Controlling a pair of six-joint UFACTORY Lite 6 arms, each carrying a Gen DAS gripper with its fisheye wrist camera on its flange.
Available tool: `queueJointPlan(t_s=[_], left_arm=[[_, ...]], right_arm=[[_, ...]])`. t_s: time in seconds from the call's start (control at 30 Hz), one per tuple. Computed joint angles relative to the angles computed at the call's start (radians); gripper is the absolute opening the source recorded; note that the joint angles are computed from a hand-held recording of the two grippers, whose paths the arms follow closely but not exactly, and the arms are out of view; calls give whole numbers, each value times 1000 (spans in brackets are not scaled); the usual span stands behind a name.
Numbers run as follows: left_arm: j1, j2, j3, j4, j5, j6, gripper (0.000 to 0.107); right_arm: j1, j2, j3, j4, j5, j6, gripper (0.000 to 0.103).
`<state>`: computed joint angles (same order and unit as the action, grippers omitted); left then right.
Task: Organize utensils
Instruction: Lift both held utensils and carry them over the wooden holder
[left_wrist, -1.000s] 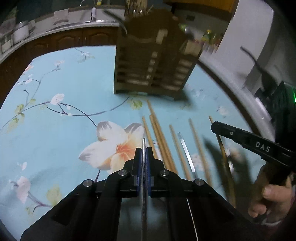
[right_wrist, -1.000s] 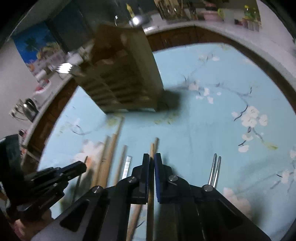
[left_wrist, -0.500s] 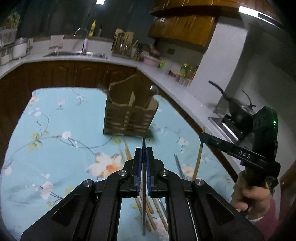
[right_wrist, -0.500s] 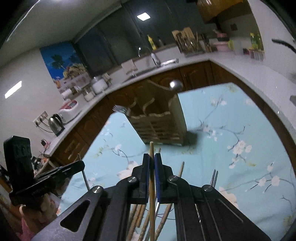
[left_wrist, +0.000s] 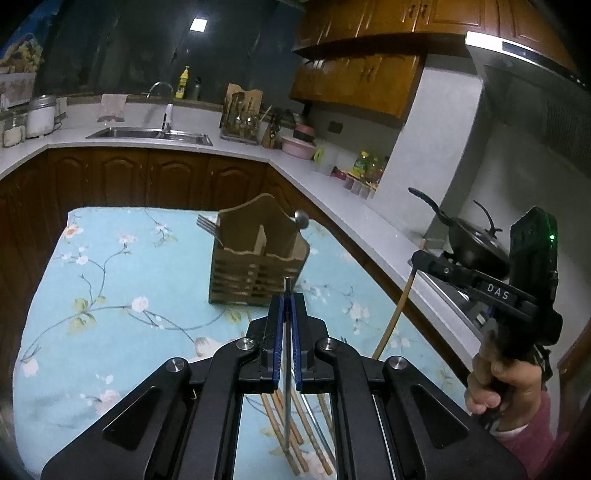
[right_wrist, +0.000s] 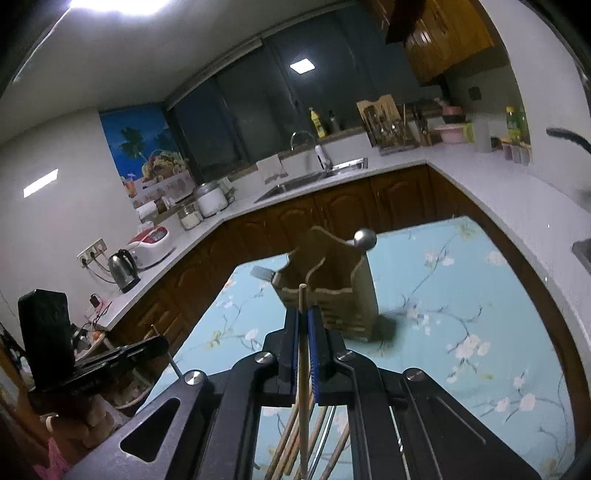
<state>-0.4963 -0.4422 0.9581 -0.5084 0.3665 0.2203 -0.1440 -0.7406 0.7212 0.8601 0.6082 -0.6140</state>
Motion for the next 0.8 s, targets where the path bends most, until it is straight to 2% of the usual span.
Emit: queueJointPlan(t_s=[0.3, 0.53, 0.63, 0.8], left_arm=[[75, 103, 137, -100, -6, 127, 3], [121, 311, 423, -130, -7, 170, 3], [125, 435, 600, -58, -17, 104, 3], [121, 674, 920, 154, -49, -87, 3]], right_arm=[[12, 151, 126, 82, -90, -70, 5], [37, 346, 322, 173, -207, -147, 5], [53, 437, 424, 204, -263, -165, 5], [76, 598, 599, 270, -360, -219, 5]])
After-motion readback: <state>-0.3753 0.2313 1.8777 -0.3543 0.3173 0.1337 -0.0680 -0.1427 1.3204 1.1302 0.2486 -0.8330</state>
